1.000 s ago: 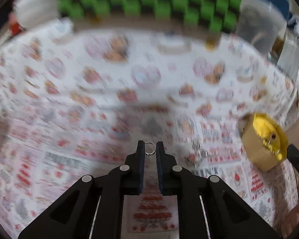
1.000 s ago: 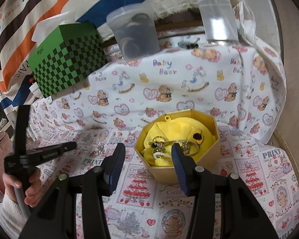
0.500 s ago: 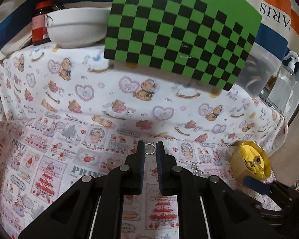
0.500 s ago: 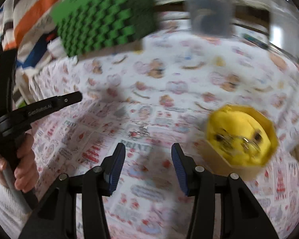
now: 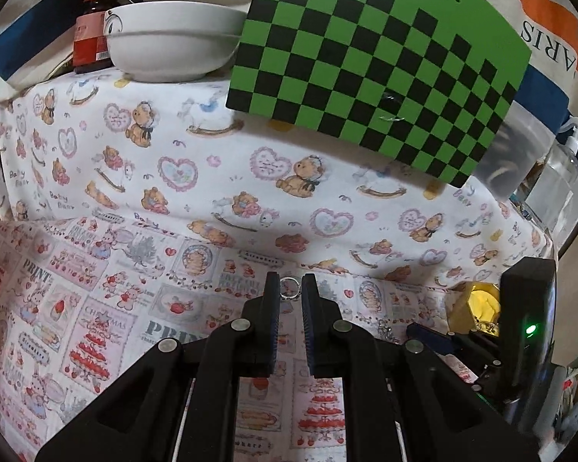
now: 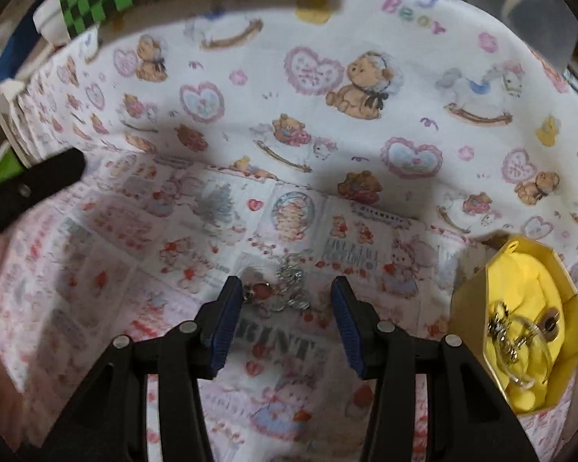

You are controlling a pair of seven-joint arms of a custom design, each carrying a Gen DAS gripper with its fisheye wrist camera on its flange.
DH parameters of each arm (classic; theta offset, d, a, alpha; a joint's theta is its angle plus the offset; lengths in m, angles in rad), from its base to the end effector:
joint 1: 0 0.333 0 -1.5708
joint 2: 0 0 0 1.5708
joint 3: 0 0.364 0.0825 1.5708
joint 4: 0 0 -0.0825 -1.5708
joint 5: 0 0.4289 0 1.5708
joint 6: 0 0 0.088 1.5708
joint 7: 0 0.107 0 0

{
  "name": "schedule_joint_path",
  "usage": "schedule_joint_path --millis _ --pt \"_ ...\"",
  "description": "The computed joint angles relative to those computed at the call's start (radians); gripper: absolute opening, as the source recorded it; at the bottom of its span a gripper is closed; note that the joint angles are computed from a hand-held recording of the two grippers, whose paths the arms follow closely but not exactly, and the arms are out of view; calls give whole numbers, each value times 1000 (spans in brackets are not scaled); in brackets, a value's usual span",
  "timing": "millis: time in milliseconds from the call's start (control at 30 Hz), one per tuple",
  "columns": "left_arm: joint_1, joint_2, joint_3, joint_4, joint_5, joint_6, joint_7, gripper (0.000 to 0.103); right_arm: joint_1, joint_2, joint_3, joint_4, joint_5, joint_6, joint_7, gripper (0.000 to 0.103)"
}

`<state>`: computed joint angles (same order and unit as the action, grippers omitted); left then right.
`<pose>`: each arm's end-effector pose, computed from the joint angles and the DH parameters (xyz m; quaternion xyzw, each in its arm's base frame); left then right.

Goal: Organize jewelry
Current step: 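Grasp the ring with the left gripper while the right gripper grasps a silver earring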

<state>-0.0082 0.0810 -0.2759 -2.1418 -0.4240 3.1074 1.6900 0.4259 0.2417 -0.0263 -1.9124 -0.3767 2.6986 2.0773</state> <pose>0.6215 -0.1412 0.4900 -0.6460 0.6300 -0.3875 0.1889 0.6396 0.2849 0.4514 -0.7380 0.6082 -0.2049 0.2083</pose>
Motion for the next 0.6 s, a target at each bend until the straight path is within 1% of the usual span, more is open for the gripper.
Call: schedule_joint_path --millis 33,133,167,200,233,267,300,333,367,433,467,500,533,567,600 --pt "-2 1 3 0 8 -1 -7 10 12 3 -11 3 -29 -2 25 45" --pt "-7 1 9 0 29 -5 -24 10 3 1 -7 -3 -11 7 35 45" --pt "-10 0 13 -3 42 -2 -34 10 6 -2 -13 -9 -22 15 54 38" --pt "-10 -1 11 -4 45 2 -33 10 17 -6 -29 -16 -59 24 90 26" --pt "-6 -2 5 -6 39 8 -23 10 31 -8 -46 -20 -112 23 131 18" --pt "-3 -3 -1 -8 32 14 -10 10 44 -12 -61 -22 -173 10 170 11" --pt "-2 -6 -4 -10 31 20 -6 10 36 -17 -55 -31 -191 19 167 7" --pt "6 -9 -18 -12 4 23 21 10 28 -24 -48 -43 -198 33 166 7" --pt "15 -13 -33 -12 -34 26 60 10 29 -37 -52 -59 -227 41 195 7" --pt "8 -23 -34 -18 -59 39 91 10 14 -67 -42 -100 -239 70 226 7" --pt "-3 -28 -25 -23 -50 46 84 10 -5 -87 -30 -132 -217 107 217 7" --pt "-8 -33 -22 -25 -57 51 94 10 -22 -114 -22 -173 -200 164 218 7" --pt "-6 -38 -32 -26 -100 56 137 10 -29 -137 -21 -207 -215 215 239 7" --pt "-7 -43 -42 -27 -155 64 191 10 -35 -153 -21 -231 -242 253 265 7" --pt "-15 -48 -42 -30 -193 72 230 10 -35 -180 -33 -266 -323 310 342 7"
